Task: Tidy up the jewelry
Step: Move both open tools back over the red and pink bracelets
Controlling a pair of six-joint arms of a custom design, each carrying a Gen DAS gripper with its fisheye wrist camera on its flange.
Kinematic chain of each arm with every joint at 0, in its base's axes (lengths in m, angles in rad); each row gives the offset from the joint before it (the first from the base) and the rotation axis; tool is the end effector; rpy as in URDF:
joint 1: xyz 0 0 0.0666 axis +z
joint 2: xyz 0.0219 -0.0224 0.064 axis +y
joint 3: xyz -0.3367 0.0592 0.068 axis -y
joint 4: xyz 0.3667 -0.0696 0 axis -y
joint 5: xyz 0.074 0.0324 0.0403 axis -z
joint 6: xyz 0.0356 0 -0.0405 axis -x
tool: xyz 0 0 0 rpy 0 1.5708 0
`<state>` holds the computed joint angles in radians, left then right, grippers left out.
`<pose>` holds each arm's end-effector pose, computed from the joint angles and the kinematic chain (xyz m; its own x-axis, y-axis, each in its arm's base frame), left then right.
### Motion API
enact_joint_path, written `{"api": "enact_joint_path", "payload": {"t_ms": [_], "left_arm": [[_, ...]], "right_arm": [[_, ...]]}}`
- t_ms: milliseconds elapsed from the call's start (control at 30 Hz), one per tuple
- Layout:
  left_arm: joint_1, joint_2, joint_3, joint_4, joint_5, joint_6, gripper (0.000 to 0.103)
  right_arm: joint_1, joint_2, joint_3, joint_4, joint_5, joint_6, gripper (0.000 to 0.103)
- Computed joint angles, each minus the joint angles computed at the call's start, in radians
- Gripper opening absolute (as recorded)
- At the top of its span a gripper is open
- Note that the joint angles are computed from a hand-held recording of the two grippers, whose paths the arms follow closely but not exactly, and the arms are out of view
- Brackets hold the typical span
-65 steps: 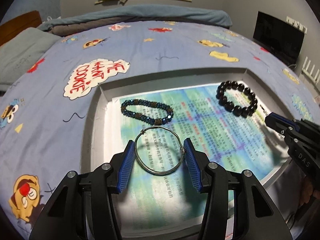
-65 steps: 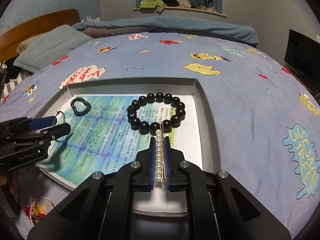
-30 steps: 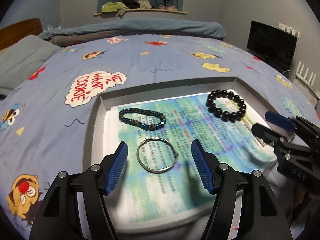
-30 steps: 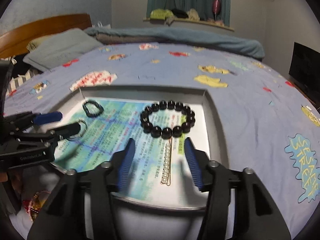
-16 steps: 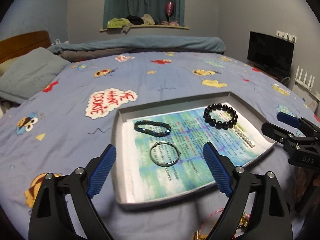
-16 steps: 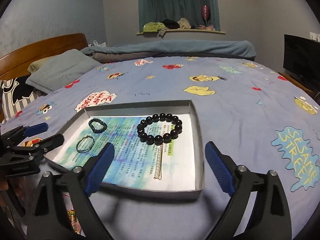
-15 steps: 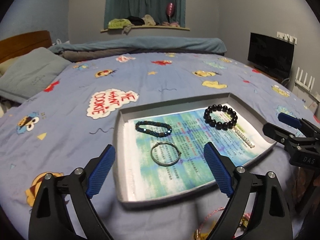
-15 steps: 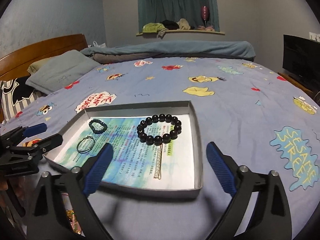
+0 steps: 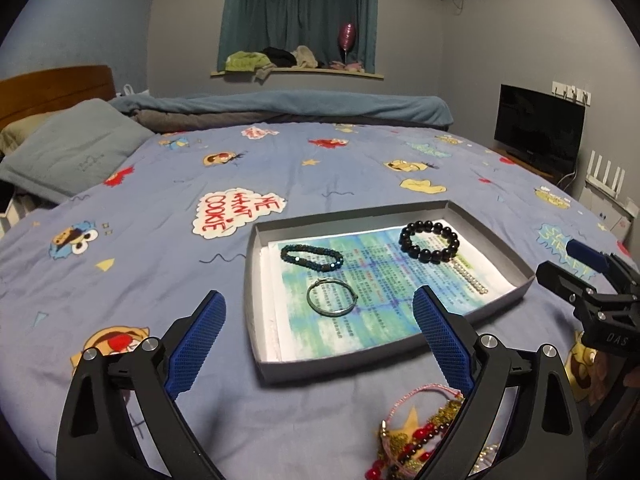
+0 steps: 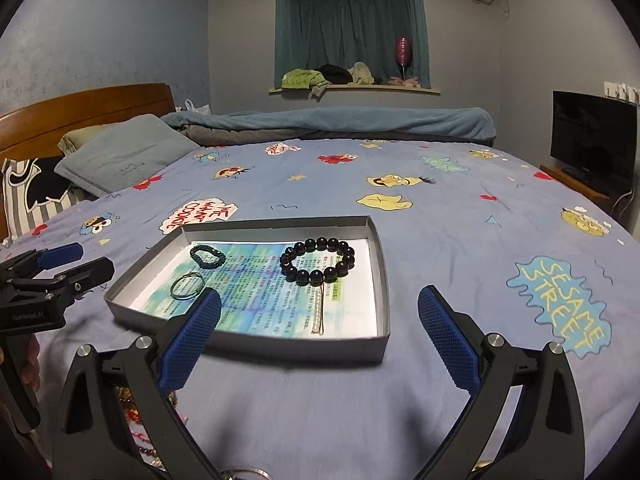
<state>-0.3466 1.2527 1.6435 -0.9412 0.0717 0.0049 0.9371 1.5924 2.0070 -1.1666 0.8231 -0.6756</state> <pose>0.3879 -0.1432 0.5539 -0.4939 0.1732 -0.8521 0.3938 0.9182 -0.0416 0.3200 0.3908 0.5462 -0.4600 0.0921 -0.8831 0.0728 0.9952 0.0659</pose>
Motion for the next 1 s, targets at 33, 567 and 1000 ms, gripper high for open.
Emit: {"api": "enact_joint_path", "payload": {"t_ms": [33, 567, 1000], "left_arm": [[0.000, -0.008, -0.007, 0.002, 0.004, 0.003, 0.094], [-0.033, -0.142, -0.168, -0.014, 0.033, -0.030, 0.094], [-0.067, -0.177, -0.238, -0.032, 0.031, -0.052, 0.094]], "right_arm": [[0.004, -0.003, -0.005, -0.003, -0.001, -0.008, 0.097], [0.080, -0.070, -0.128, -0.024, -0.035, -0.063, 0.097], [0.124, -0.079, -0.164, -0.117, -0.053, -0.110, 0.097]]}}
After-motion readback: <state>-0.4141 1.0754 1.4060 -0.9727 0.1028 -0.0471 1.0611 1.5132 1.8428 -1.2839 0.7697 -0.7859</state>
